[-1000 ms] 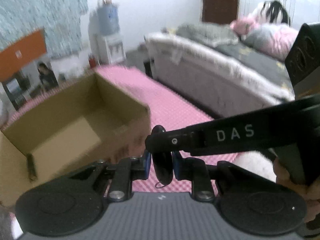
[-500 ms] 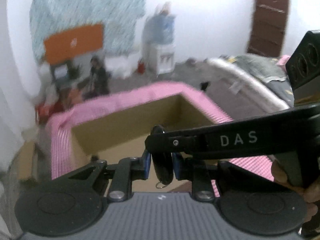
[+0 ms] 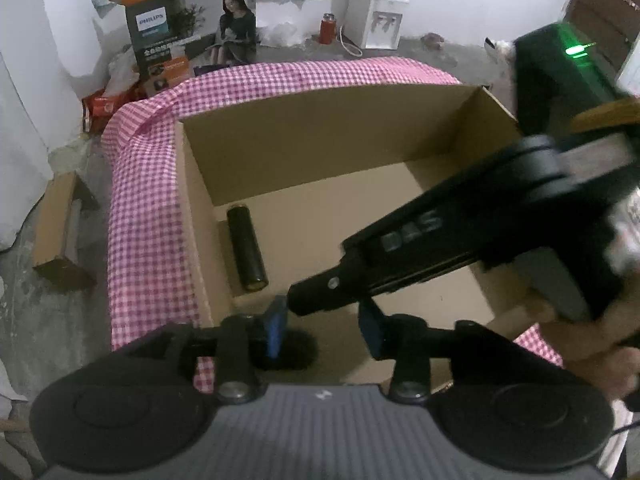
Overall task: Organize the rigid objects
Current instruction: 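Carry the short cylinder into the box and release it upright, then grasp the green glue stick from the purple lid with the right gripper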
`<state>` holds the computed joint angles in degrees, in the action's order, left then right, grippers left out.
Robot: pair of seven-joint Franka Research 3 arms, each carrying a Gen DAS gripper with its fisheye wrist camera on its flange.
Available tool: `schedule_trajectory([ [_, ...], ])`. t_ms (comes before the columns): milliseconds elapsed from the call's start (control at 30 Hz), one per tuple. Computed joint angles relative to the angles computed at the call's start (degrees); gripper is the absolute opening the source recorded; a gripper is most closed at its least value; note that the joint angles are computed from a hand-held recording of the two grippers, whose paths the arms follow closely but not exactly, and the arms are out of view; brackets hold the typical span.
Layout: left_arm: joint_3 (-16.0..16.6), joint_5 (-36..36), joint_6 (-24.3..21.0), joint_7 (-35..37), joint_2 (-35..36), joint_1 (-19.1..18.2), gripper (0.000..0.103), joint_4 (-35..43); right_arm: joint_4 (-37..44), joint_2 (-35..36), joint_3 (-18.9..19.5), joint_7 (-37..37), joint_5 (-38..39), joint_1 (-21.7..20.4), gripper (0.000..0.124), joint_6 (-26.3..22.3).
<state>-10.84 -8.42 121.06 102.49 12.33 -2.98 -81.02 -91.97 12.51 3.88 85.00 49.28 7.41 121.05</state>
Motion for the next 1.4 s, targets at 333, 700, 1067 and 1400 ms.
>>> schedule_trajectory([
  [333,0.1,-2.4,6.2,1.0,-5.6,0.1,0.052,-6.0,-3.2,-2.9,0.3,-2.6,2.3,-0.2,0.023,3.8],
  [700,3.4,-19.0,17.1,16.4,-22.9,-5.6,0.069,-23.6,-34.7,-36.2,-4.8,-15.6,6.8,3.0,0.051,20.1],
  [1067,5.5,-25.5,13.6,22.2,-27.8,-14.2,0.06,-35.3,-54.7,-50.7,-6.9,-10.9,-3.1,5.8,0.042,25.9],
  [1400,3.5,-27.5,9.2,17.6,-19.1,-11.9,0.035,-32.5,-47.2,-37.5,-8.2,-10.4,-5.5,6.5,0.022,19.1],
])
